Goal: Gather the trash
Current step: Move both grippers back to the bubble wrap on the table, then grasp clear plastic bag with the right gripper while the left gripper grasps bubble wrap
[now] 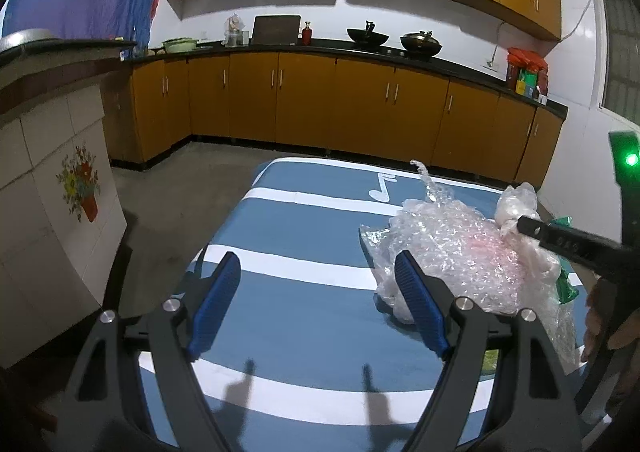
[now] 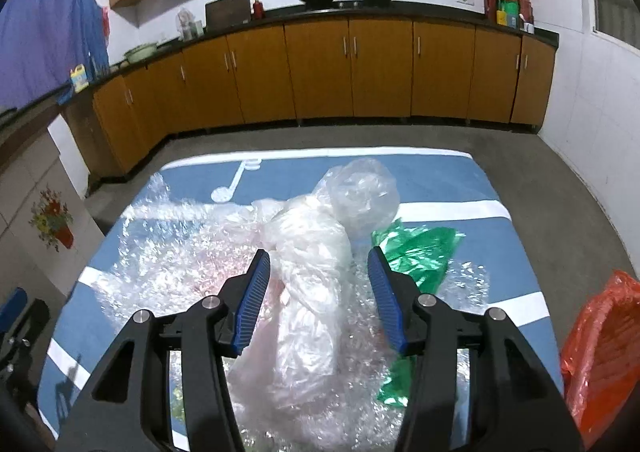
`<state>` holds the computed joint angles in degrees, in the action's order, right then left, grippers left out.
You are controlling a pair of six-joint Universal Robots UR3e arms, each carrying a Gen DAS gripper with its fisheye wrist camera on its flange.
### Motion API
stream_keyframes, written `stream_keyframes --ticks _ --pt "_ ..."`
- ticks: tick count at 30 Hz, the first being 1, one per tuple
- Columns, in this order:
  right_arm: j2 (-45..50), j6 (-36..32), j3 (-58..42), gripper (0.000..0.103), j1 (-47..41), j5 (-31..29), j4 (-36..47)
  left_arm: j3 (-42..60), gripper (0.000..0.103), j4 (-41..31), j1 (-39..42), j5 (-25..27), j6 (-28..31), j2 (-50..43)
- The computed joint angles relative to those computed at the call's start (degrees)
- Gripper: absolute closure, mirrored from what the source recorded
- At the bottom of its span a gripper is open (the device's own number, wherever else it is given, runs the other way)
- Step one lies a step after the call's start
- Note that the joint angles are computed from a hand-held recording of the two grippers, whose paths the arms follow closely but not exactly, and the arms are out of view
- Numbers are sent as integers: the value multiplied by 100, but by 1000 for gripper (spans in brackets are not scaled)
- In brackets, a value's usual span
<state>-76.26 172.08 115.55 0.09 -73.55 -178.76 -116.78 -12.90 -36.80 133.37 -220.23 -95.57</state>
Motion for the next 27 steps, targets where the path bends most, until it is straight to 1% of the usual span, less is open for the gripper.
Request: stream_keyframes --ticks 2,3,5,6,7,12,17,23,24,25,27 --pt "18 -107 7 67 18 7 135 16 25 38 16 -66 -8 -28" --pt "22 -121 12 69 48 -30 158 35 25 68 27 -100 13 -54" --pt "-57 -188 158 81 21 18 132 128 25 80 13 -136 50 -130" --pt "-127 -199 247 85 8 54 102 167 25 108 9 -171 83 -173" --pt "-235 -218 375 92 -40 142 58 213 25 123 1 -206 110 -214" --pt "-759 -206 826 95 -269 531 -173 431 25 187 -39 -346 237 -379" --pt "-1616 -200 1427 95 -781 1001 -278 747 25 213 -103 -438 450 -598" --pt "-2999 -496 2422 95 -1916 1357 -291 1276 25 249 -43 -773 766 -903" --pt "-3338 -624 2604 95 -2257 1492 -129 1403 25 295 -55 -837 858 -999" --pt "-3469 -698 2678 95 -2432 1579 -42 1555 25 273 -96 -848 919 -1103" --pt "-3899 -941 2846 95 -2939 1829 400 1854 25 241 -159 -858 1076 -1338"
